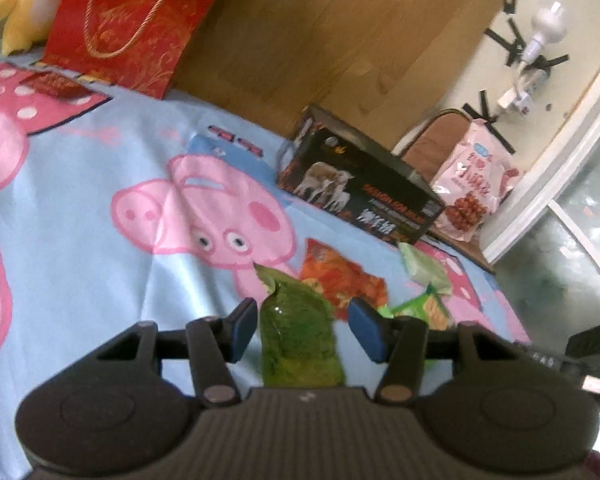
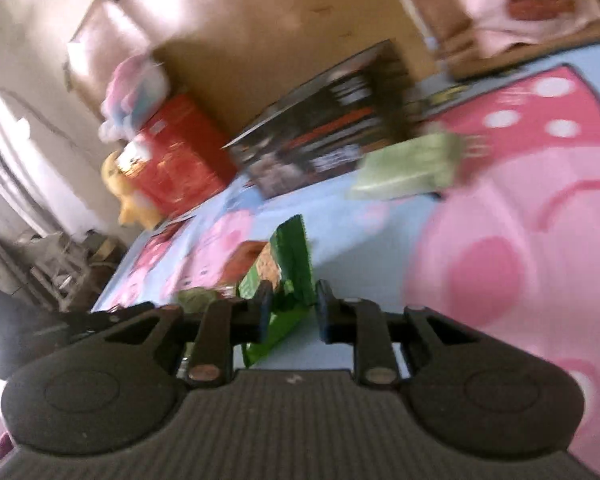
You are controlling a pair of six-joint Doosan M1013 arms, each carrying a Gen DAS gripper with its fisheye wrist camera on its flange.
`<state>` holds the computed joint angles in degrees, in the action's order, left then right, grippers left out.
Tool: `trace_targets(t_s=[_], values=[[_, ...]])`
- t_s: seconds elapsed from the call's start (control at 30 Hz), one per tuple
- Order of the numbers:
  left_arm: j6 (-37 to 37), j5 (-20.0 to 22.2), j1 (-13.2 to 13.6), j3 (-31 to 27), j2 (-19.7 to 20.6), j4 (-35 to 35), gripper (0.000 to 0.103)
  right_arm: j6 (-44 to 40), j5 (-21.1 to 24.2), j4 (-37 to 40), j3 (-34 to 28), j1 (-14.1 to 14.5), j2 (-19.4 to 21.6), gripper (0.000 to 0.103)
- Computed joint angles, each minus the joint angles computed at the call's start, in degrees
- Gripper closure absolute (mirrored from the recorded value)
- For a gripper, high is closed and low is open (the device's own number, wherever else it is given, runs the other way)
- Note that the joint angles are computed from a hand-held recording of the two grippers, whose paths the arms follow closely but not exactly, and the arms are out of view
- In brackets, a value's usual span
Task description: Organize snacks
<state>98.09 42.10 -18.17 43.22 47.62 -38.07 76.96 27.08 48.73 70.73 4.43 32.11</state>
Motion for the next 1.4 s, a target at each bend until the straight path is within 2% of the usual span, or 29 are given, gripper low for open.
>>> trace_targets(t_s=[0.1, 0.17, 0.23, 0.3, 0.37, 0.43, 0.57, 0.67, 0.87, 0.93, 1.03, 1.13, 1.23, 1.4], values=[[3.6, 0.2, 0.0, 0.2, -0.5, -3.3, 0.052, -4.1, 2.9, 0.1, 1.0, 0.1, -0.9, 0.072], [6.3, 0.6, -0.2, 0.2, -0.7, -5.4, 0.051, -6.8, 3.5, -2.8, 1.5, 0.6, -1.6, 0.062], [8.5, 1.8, -0.3, -0.4, -0.6, -7.5, 0.049, -8.6, 1.5, -7.1, 2.5, 1.3, -2.7, 0.053], [10.0, 3.9, -0.5, -1.8, 0.1, -9.4, 0.047, -8.3, -1.5, -13.1, 3.0, 2.1, -3.2, 0.039], [10.7, 5.6, -0.9, -3.1, 0.8, -9.8, 0.047, -7.5, -4.2, -18.1, 3.3, 2.6, -3.3, 0.035], [10.2, 7.4, -1.4, -4.5, 1.5, -8.5, 0.047, -8.3, -3.9, -19.4, 2.9, 2.7, -3.0, 0.034], [10.5, 3.4, -2.0, -2.1, -0.1, -4.4, 0.047, -9.3, -3.0, -19.1, 2.6, 2.6, -2.6, 0.034], [8.4, 1.8, -1.5, -1.0, -1.0, -2.8, 0.047, -9.4, -2.9, -18.0, 2.6, 2.5, -2.5, 0.033], [4.0, -7.3, 0.1, 4.5, -4.6, -0.8, 0.047, -9.1, -3.7, -17.8, 2.3, 2.6, -2.4, 0.033], [2.9, -7.9, 0.5, 4.8, -4.8, -0.7, 0.047, -9.6, -3.7, -17.5, 2.2, 2.6, -2.2, 0.033], [3.0, -4.6, 0.8, 2.2, -3.3, -2.4, 0.047, -9.7, -3.3, -17.1, 0.9, 2.6, -1.5, 0.033], [2.7, 0.3, 0.4, -3.2, -0.1, -1.3, 0.046, -9.1, -1.4, -17.1, -2.0, 2.5, -0.1, 0.034], [-1.8, 7.9, -0.2, -13.0, 5.5, 2.4, 0.044, -9.6, 4.3, -11.3, -6.3, 1.7, 2.3, 0.035], [-8.7, 18.8, -0.7, -29.8, 14.9, 6.9, 0.044, -0.7, 13.0, -10.3, -13.3, 0.5, 6.5, 0.054]])
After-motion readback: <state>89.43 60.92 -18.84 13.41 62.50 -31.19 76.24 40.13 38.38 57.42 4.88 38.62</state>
